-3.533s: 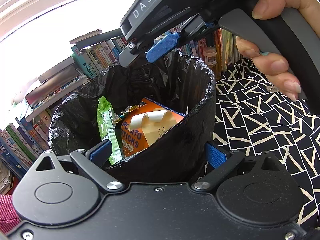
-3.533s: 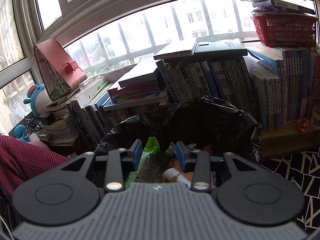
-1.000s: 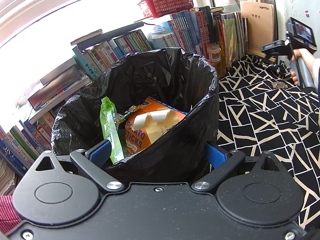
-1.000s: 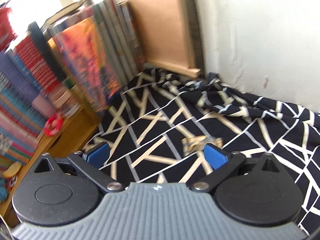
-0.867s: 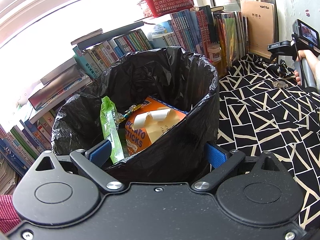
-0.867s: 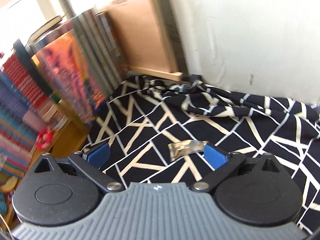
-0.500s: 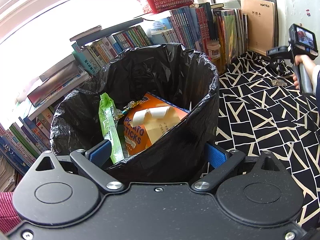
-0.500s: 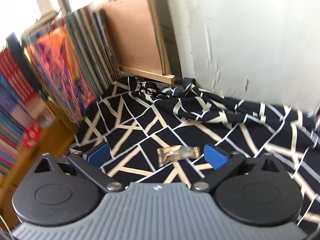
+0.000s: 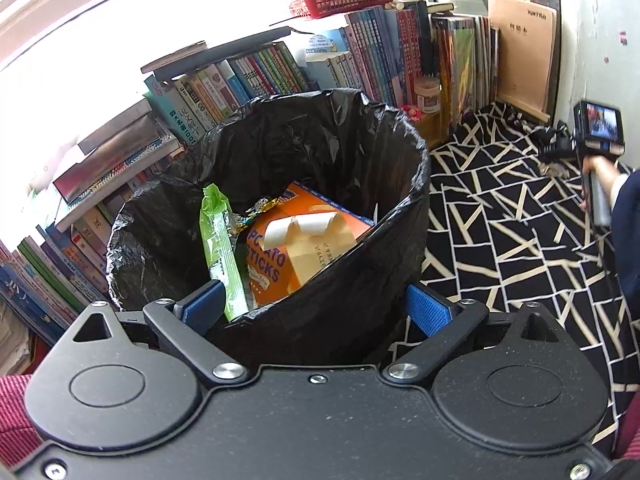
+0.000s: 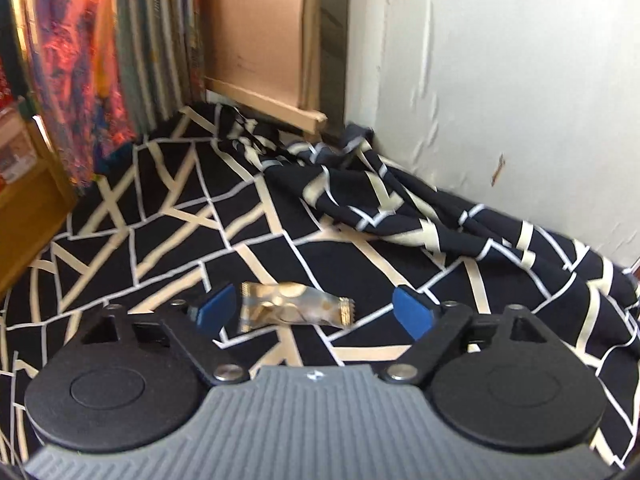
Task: Collect trash
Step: 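Grasp the clear plastic wrapper with the right gripper, then carry the clear wrapper with the right gripper into the trash bag and release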
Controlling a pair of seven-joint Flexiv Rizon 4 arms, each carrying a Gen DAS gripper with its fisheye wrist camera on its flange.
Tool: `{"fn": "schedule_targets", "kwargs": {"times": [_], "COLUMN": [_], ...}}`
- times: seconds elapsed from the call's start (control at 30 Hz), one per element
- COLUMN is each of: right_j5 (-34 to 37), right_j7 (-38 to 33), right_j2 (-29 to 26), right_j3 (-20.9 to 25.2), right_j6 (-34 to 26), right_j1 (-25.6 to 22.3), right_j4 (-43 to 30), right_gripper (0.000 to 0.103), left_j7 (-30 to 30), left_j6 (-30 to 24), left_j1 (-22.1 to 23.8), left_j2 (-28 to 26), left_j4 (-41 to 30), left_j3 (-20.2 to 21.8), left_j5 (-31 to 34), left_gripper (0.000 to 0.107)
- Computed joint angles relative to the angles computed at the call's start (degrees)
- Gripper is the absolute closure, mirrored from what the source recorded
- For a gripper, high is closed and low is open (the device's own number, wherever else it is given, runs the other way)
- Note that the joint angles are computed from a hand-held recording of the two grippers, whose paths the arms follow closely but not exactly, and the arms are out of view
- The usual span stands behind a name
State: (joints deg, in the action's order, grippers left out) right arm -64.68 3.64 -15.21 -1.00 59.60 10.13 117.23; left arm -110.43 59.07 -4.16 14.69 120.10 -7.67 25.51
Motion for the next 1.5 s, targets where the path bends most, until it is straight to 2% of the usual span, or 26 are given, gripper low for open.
{"fn": "schedule_targets", "kwargs": {"times": [0.1,0.27,0.33,0.47,0.5,0.53,0.57,0.63,0.73,1.0,1.1,1.23,1.5], "right_j5": [-0.5,-1.4,-1.6,1.9,3.0,4.6,6.1,4.5,3.0,3.4,4.2,8.0,17.4], "right_j7": [0.6,1.1,0.9,-2.6,-3.3,-4.5,-5.7,-3.3,-0.3,1.9,0.0,-6.2,-23.0], "right_j2": [-0.6,-1.2,-1.4,-2.6,-2.7,-2.8,-2.9,-2.5,-2.1,-0.5,0.0,0.6,4.2], "right_j3": [-0.5,-1.0,-1.1,-0.8,-0.7,-0.5,-0.4,-1.8,-2.4,-1.6,-0.7,1.3,6.5], "right_j6": [1.0,4.1,5.4,6.4,6.8,7.4,7.5,6.7,9.2,13.2,14.4,15.6,18.9], "right_j1": [-0.6,-1.3,-1.5,-1.1,-1.0,-1.0,-0.8,0.5,0.2,0.8,1.8,3.7,9.2], "right_j4": [0.6,0.9,0.9,0.0,-0.1,-0.1,-0.3,-0.1,0.4,-0.3,-2.3,-5.9,-10.6], "right_gripper": [0.013,0.013,0.01,0.01,0.017,0.032,0.04,0.041,0.042,0.042,0.042,0.042,0.042], "left_j7": [2.1,1.7,1.8,0.7,0.3,0.0,-0.4,-0.7,-0.9,-1.3,-0.5,1.2,3.2], "left_j6": [2.1,3.6,3.9,3.2,3.0,2.8,2.6,2.8,3.2,6.0,7.2,8.9,11.4], "left_j1": [-1.3,-1.0,-0.8,-0.1,0.1,0.2,0.3,0.2,0.3,0.5,0.3,0.0,0.4], "left_j2": [-0.4,-0.5,-0.5,-0.4,-0.5,-0.5,-0.5,-0.6,-0.6,-0.4,-0.6,-0.8,0.2], "left_j4": [0.4,0.8,1.0,0.8,0.7,0.6,0.6,0.6,0.9,2.1,2.7,3.6,5.7], "left_j3": [1.2,1.2,1.2,0.6,0.5,0.4,0.4,0.6,0.9,1.4,1.9,2.8,3.5], "left_j5": [-3.5,-4.6,-5.1,-4.5,-4.3,-4.1,-4.0,-4.1,-4.0,-4.5,-5.9,-8.8,-11.9], "left_gripper": [0.01,0.011,0.011,0.011,0.011,0.011,0.011,0.011,0.011,0.011,0.011,0.011,0.011]}}
